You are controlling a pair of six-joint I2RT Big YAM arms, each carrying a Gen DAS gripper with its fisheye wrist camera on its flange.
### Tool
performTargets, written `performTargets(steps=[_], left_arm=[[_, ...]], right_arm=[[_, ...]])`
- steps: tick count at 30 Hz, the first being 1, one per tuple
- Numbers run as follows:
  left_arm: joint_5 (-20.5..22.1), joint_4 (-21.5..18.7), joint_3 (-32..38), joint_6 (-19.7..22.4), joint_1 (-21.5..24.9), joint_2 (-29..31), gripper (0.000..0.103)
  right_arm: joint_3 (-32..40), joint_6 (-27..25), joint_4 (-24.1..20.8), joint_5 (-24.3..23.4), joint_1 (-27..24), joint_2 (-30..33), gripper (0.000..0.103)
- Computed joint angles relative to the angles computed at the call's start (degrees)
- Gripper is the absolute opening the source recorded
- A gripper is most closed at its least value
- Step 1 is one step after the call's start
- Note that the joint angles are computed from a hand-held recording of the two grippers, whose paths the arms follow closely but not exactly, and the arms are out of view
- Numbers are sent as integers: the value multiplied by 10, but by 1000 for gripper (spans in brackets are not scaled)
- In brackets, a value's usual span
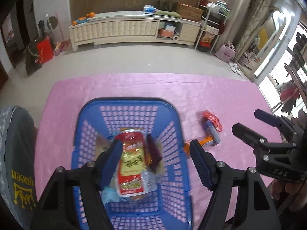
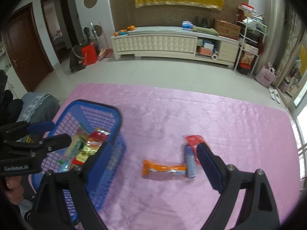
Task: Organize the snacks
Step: 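Move both grippers over the blue tube and small red packet on the bed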
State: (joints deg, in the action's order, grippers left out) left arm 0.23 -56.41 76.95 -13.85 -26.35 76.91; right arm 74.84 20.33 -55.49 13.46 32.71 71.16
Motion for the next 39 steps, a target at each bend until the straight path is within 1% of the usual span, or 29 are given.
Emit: performTargets(steps=[2,6,11,15,18,20,22,23,27,30,31,32,36,39], left_arm=[[-13,0,12,3,-17,11,70],[-27,0,35,3,-49,32,70],[-36,2,55,-19,-82,56,70],[-44,10,53,-51,-105,66,70],[-27,25,41,-107,-117,69,70],[-39,29,40,-134,-127,76,70],[-78,29,42,-153,-145,86,70],[-84,36,38,-158,-148,87,70],[-70,47,41,-187,-153,120,70],[-64,56,49,-191,-150,146,70],[-59,64,52,-190,-148,158,70],[-59,64,57,-190,-149,165,70],[-60,72,79,-175,-145,204,70],[-49,68,104,-166,-142,233,70]], right_arm=[[-7,-4,1,-8,-16,-12,92],[-25,-19,-3,-15,-41,-34,92],[-53,-36,-1,-40,-85,-60,92],[-81,-52,8,-57,-118,-78,92],[-103,-71,22,-56,-140,-91,92],[-115,-77,32,-50,-150,-99,92],[-118,-82,43,-50,-160,-100,92],[-121,-85,53,-54,-168,-102,92],[-126,-89,77,-48,-179,-92,92],[-138,-89,104,-33,-184,-83,92],[-143,-89,115,-40,-189,-79,92],[-148,-88,126,-51,-195,-72,92],[-161,-92,152,-81,-215,-47,92],[-157,-94,149,-88,-229,-26,92]])
